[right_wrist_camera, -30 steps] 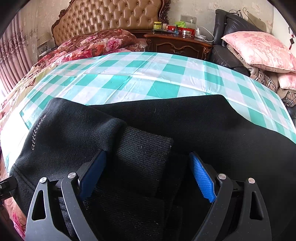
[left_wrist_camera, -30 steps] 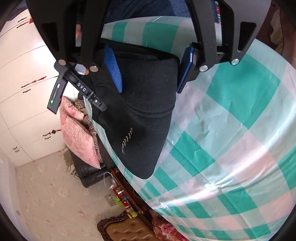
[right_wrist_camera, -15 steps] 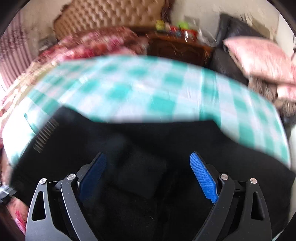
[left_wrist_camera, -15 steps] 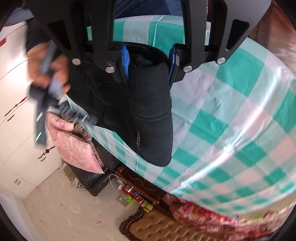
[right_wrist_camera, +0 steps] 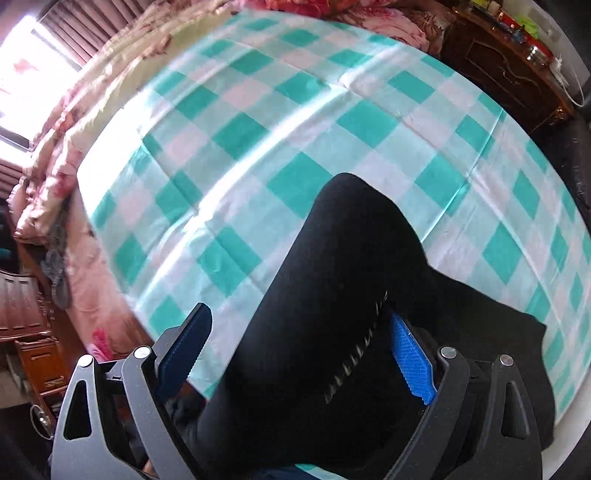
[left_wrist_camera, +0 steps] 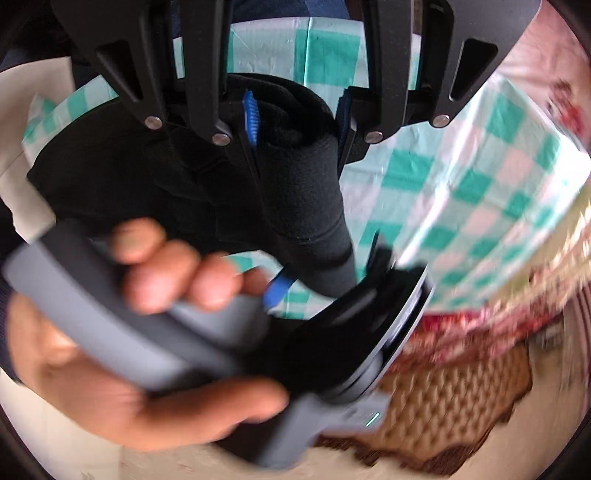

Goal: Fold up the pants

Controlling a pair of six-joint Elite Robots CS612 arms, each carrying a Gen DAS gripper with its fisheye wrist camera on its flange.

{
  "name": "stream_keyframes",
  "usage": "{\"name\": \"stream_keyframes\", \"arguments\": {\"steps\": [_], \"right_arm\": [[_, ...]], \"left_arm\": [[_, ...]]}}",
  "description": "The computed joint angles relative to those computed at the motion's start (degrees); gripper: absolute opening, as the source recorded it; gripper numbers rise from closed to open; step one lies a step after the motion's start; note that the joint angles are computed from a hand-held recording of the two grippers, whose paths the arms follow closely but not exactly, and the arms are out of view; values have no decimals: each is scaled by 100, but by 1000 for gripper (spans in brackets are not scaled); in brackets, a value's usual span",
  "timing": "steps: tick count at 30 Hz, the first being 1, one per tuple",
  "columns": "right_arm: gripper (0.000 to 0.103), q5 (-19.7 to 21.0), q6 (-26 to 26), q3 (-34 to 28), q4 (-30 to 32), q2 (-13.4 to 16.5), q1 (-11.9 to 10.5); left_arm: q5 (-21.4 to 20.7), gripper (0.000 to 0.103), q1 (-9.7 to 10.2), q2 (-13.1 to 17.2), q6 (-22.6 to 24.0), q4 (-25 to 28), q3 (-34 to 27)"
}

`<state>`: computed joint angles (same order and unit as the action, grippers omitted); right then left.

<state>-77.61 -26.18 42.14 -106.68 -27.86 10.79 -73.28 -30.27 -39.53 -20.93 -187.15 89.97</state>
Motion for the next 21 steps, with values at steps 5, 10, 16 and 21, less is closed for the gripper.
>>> {"name": "stream_keyframes", "arguments": {"steps": [5, 10, 16, 21], "right_arm": [[46, 728, -95, 487, -369, -388, -397], [44, 2164, 136, 1433, -949, -1014, -1212], [44, 3516, 600, 2650, -1634, -1436, -2433], [45, 3715, 892, 3126, -1872, -1140, -3128]], "left_arm": [[369, 31, -206, -64, 986, -117, -209], [605, 31, -595, 24, 2550, -430, -712], [483, 31, -1184, 614, 4702, -506, -1795], [477, 32, -1640, 1515, 5953, -29, -2890]]}}
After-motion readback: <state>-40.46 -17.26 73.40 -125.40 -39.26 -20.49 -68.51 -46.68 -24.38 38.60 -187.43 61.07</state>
